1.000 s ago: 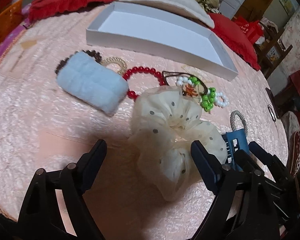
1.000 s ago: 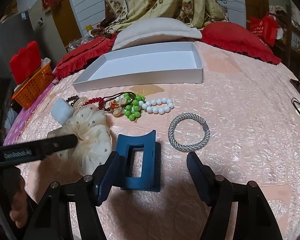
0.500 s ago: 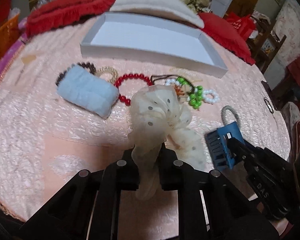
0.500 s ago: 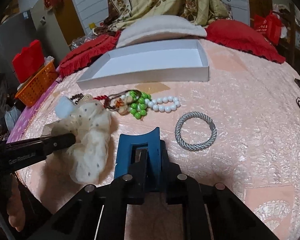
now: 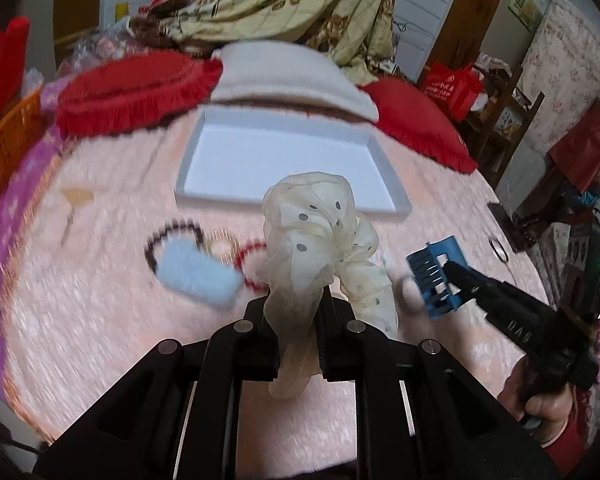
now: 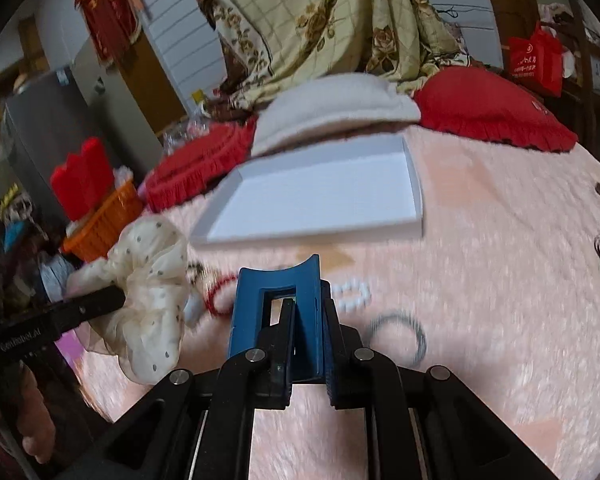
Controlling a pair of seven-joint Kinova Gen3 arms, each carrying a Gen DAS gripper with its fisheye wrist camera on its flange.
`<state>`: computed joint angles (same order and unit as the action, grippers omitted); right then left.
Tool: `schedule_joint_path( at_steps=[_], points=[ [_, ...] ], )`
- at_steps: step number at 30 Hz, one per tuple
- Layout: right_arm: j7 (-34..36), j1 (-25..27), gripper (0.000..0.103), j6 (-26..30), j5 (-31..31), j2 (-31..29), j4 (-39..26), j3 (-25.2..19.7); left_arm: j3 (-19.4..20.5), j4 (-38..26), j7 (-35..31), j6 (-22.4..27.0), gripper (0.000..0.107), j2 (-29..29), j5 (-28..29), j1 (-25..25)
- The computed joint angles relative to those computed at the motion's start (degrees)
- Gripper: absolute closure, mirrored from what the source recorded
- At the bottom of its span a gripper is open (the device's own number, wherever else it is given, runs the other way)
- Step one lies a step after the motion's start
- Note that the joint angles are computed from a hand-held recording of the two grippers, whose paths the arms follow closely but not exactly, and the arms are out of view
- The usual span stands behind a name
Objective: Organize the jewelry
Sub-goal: 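Carry the clip and scrunchie into the white box and open both tools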
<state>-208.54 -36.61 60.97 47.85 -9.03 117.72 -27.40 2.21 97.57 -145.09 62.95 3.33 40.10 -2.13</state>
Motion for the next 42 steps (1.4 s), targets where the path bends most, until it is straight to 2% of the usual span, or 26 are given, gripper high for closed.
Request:
schedule_joint_path(
  at_steps=[3, 6, 9, 11, 15, 19, 23, 27, 29, 32, 34, 36, 38, 42],
  points=[
    [4.9, 2.8, 0.091, -3.3, -0.3, -2.0, -0.7, 3.9, 1.5, -4.0, 2.3, -1.7, 0.095, 2.0, -0.9, 1.3],
    [10.4, 6.5, 0.091, -6.5, -1.5, -2.2, -1.8, 7.0, 3.8, -10.8, 8.1, -1.6, 0.095, 6.6, -4.2, 3.2],
    [16.9, 10.8, 0.091, -11.5, -3.8, -1.2, -3.1, 11.5, 2.9, -18.3, 15.1, -2.6, 0.095, 11.7, -9.9, 9.2],
    [21.6, 13.8, 0.091, -15.4, -6.0, 0.5, -4.3, 14.9, 2.1, -23.3, 19.8, -3.1, 0.095, 15.5, -13.8, 13.3],
    [29.7, 19.7, 0.091, -22.4, -11.2, 4.5, -6.2, 19.7, 7.5, -33.9, 28.8, -0.7, 0.095, 24.4, -20.7, 14.6],
    [35.9, 24.1, 0.091, -27.1, -17.0, 8.5, -7.3, 22.7, 7.3, -41.9, 34.0, 1.4, 0.095, 31.3, -24.1, 18.5],
    [41.3, 26.5, 0.091, -29.3, -21.2, 12.5, -8.7, 25.2, 6.9, -50.4, 37.9, 3.9, 0.095, 37.9, -27.8, 22.2],
    [45.9, 28.0, 0.091, -31.3, -25.3, 15.5, -9.6, 27.2, 6.1, -54.7, 40.1, 3.6, 0.094, 41.4, -30.4, 24.7],
    [47.1, 28.1, 0.091, -31.9, -26.9, 16.4, -9.6, 28.0, 5.7, -56.1, 41.3, 3.3, 0.093, 42.7, -31.3, 25.3],
    [47.0, 27.2, 0.091, -32.1, -26.5, 17.2, -9.6, 29.3, 6.3, -59.8, 41.8, 5.9, 0.079, 45.3, -31.3, 25.2],
    [47.3, 27.1, 0.090, -32.5, -26.8, 17.7, -9.5, 29.7, 6.7, -59.7, 41.7, 5.8, 0.070, 45.5, -30.7, 24.7],
    [46.4, 26.5, 0.086, -32.6, -26.4, 17.9, -9.2, 30.4, 7.1, -59.6, 41.3, 5.8, 0.063, 45.5, -30.0, 24.2],
    [43.6, 25.1, 0.065, -31.8, -23.9, 17.8, -9.1, 31.2, 7.5, -59.7, 41.0, 6.1, 0.060, 45.5, -29.3, 23.6],
    [39.1, 23.3, 0.062, -30.3, -18.6, 16.6, -9.0, 31.2, 8.1, -58.8, 40.0, 6.8, 0.060, 44.2, -27.8, 22.2]
  ],
)
